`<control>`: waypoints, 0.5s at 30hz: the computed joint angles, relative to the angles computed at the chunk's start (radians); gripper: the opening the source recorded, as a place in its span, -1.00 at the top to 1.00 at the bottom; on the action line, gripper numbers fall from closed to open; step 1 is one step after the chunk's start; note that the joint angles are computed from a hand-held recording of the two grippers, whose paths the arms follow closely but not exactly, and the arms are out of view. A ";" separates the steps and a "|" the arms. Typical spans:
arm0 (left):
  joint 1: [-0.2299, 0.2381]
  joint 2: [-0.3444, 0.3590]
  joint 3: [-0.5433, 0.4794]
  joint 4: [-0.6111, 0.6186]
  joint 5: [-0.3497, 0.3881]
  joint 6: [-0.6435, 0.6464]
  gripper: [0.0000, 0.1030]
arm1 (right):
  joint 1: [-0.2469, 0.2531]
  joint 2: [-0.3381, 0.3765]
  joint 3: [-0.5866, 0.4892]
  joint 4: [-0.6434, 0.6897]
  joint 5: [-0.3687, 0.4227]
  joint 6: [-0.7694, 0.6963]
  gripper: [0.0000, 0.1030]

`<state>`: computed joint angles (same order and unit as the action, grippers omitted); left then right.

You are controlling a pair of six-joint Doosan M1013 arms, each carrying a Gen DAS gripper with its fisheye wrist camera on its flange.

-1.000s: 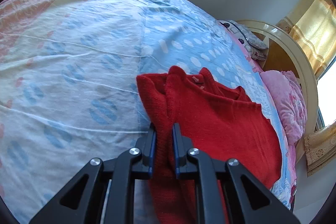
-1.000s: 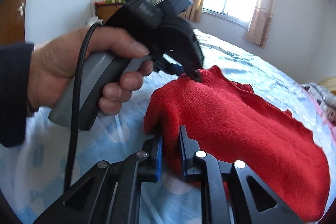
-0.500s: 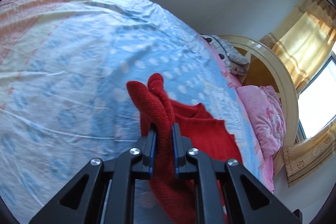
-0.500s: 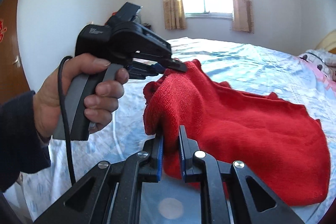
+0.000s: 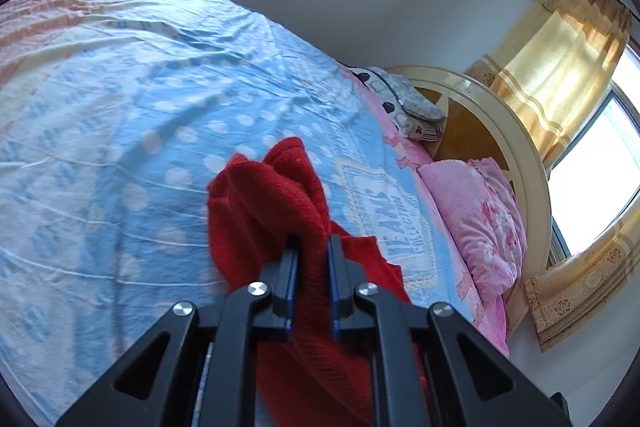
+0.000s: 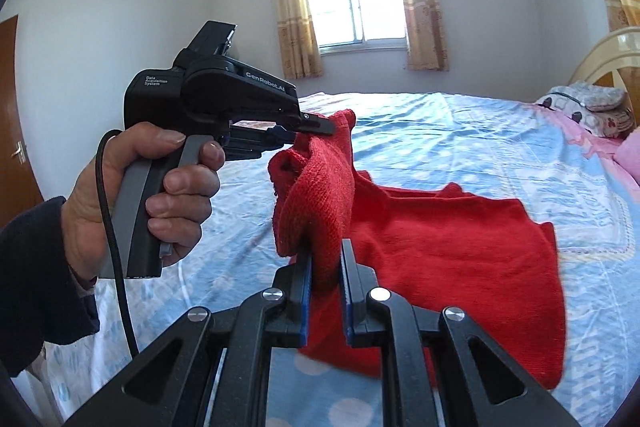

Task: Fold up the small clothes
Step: 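Lift the gripped side with both tools and fold it over the rest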

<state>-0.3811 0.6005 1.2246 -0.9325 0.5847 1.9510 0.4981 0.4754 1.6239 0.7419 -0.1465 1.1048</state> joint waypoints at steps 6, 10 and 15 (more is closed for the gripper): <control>-0.024 0.019 -0.037 0.020 0.014 -0.011 0.74 | -0.025 -0.027 0.040 -0.153 -0.008 0.188 0.78; -0.040 0.034 -0.062 0.036 0.027 -0.028 0.74 | -0.040 -0.039 0.060 -0.188 -0.005 0.243 0.78; -0.060 0.055 -0.096 0.048 0.049 -0.038 0.74 | -0.064 -0.054 0.081 -0.193 0.016 0.267 0.78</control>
<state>-0.4408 0.6551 1.1288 -0.8848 0.6332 1.9130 0.4343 0.4217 1.7048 0.5488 -0.1309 1.3722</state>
